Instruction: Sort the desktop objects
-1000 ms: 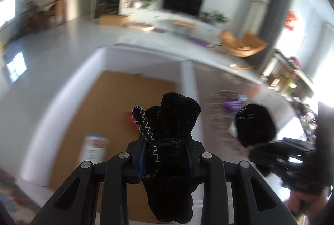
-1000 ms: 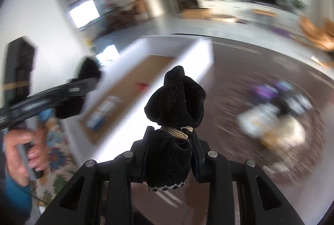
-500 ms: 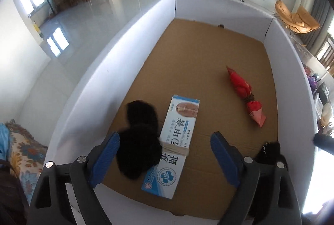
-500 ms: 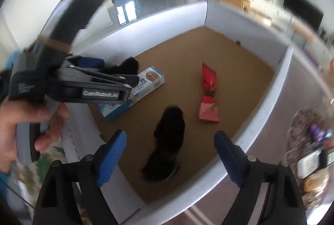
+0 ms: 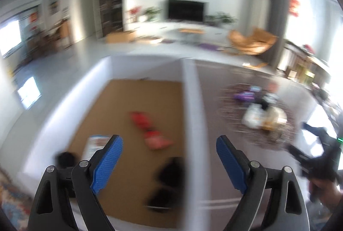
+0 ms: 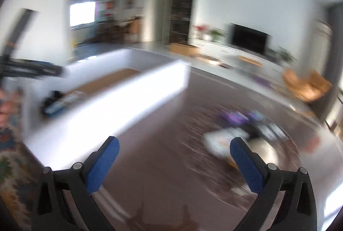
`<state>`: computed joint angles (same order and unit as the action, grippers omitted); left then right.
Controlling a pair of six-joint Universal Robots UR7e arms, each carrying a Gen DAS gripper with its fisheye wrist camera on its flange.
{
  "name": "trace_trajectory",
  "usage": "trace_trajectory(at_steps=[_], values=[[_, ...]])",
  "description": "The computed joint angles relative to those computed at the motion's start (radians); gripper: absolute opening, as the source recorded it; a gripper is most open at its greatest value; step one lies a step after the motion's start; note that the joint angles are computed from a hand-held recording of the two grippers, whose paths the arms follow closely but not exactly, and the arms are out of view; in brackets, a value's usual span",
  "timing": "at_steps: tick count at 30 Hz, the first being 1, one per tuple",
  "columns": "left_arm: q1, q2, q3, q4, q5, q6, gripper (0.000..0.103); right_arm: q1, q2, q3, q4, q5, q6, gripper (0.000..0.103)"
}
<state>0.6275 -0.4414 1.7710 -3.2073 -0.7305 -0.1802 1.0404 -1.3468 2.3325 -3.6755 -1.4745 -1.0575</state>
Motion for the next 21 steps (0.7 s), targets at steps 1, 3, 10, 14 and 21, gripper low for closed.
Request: trace_trajectory(at_steps=[1,3,10,14,21], values=[[-0.022,0.019,-0.012,-0.010,-0.032,0.018,0.094,-0.034,-0.008,-0.019,0.012,-0.022,0.013,0.103],[-0.061,0.068,-0.053,-0.013,-0.102,0.056,0.101,-0.089,0.005,-0.073,0.010,-0.124,0.042,0.103],[-0.102,0.278,-0.274,0.139,-0.256,0.074,0.103,-0.221,-0.049,-0.204,0.162,-0.217,0.148,0.103],[-0.074,0.386,-0.415,0.274,-0.234,-0.004,0.103,-0.253,-0.083,-0.208,0.209,-0.185,0.191,0.103],[-0.037,0.472,-0.540,0.347,-0.195,-0.054,0.103,-0.229,-0.064,-0.234,0.259,-0.252,0.229,0.103]])
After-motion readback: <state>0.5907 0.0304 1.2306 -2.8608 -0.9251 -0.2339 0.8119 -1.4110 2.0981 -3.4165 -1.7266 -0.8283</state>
